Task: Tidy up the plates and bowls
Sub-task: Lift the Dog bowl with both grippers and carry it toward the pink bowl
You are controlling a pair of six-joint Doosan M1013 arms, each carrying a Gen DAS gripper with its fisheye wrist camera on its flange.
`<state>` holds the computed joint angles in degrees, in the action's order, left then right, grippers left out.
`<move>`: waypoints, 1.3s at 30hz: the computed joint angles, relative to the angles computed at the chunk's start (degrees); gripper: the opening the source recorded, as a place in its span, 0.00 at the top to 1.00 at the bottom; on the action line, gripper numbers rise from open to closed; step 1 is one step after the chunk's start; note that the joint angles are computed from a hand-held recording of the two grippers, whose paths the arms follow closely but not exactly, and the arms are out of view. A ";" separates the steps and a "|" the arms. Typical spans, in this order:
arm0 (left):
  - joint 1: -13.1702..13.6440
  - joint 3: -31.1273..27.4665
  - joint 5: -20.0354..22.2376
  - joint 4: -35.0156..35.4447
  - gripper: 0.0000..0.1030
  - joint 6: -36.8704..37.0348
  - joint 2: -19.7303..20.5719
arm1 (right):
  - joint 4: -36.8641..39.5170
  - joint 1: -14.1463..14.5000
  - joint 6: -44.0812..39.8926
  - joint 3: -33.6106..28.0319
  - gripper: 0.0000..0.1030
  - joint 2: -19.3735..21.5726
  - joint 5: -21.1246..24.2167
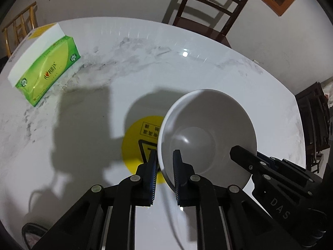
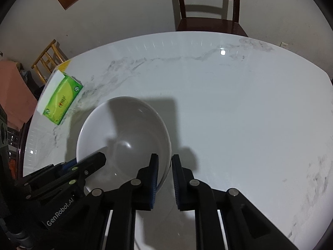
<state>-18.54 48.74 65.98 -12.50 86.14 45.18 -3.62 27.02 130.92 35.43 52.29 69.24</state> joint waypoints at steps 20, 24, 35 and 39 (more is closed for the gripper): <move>-0.95 11.59 -4.76 -1.12 0.89 4.50 -10.23 | -7.56 4.28 6.23 12.59 0.86 -10.60 -3.73; -0.69 12.53 -5.57 -0.98 0.89 6.06 -10.85 | -7.86 4.74 7.47 12.55 0.86 -10.56 -3.64; 0.83 13.94 -6.47 -1.24 0.89 7.72 -12.38 | -7.90 6.32 8.28 8.60 0.86 -8.77 -1.32; 1.37 14.86 -6.55 -1.34 0.89 8.85 -13.26 | -8.09 7.13 8.50 7.57 0.86 -8.36 -0.24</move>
